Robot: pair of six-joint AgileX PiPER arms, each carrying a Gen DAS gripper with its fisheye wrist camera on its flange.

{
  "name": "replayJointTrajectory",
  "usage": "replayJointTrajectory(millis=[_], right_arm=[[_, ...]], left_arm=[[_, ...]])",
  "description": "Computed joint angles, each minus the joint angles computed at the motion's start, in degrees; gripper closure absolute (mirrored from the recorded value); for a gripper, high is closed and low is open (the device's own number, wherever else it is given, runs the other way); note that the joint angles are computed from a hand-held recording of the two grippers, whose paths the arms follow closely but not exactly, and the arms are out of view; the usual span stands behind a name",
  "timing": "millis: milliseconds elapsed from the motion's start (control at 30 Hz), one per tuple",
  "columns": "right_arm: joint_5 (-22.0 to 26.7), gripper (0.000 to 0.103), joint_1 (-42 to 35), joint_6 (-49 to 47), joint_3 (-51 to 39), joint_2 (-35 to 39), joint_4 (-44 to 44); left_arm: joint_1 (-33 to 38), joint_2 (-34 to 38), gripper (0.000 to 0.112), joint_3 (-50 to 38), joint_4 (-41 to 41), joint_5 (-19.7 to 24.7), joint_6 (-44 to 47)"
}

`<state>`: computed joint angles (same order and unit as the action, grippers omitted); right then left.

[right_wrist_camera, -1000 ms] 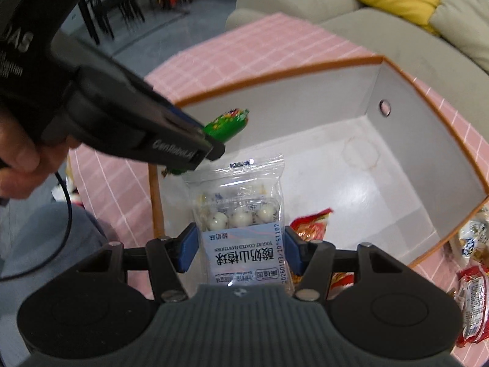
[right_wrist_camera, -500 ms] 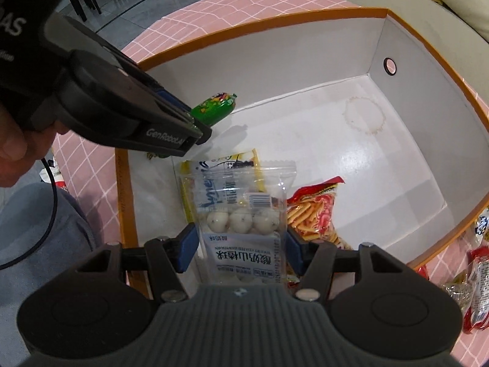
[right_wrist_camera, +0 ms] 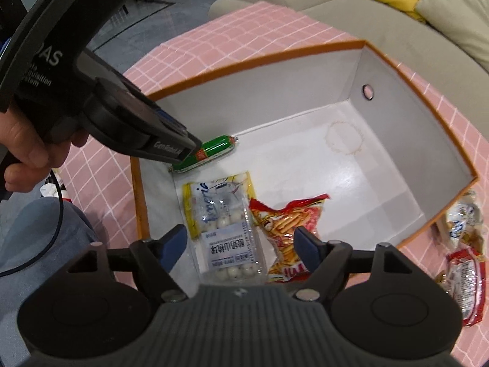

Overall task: Organize snacks
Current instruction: 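Move both tools back toward the snacks beside the box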

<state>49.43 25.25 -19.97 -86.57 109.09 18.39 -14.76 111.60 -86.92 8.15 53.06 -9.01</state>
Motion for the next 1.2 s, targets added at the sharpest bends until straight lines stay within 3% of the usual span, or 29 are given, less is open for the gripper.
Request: replayJointTrajectory(millis=[200,267,467,900,1067,1200], right_arm=[[-3.9,0.024,-1.36,0.71,5.28,-5.13,-0.36],[-6.25,0.016,-2.02,0.81,8.05,-7.53,-0.1],[-13.65,0.014,-4.34,-0.03,16.81,-15.02,2.61],[-28.96,0.014,-9.52,-6.94,36.88,-29.93,12.73],[-33.68,0.014,-11.58,-7.93,44.65,-34.97,12.3],[-35.59,0.014,-14.95,-14.25,51.63,-39.34,17.54]], left_arm=[[-1.08,-3.56,0.064,2.23,1.73,-1.44,-3.89],[-1.76,-5.31,0.053,3.74,2.93,-2.75,-6.07],[-5.52,-10.59,0.044,8.54,8.49,-6.88,-15.95],[-17.97,-20.0,0.041,18.91,24.48,-13.07,-40.61],[-22.25,-21.17,0.041,21.71,25.58,-15.14,-45.67],[-25.49,-21.18,0.041,23.12,25.31,-16.87,-48.63]])
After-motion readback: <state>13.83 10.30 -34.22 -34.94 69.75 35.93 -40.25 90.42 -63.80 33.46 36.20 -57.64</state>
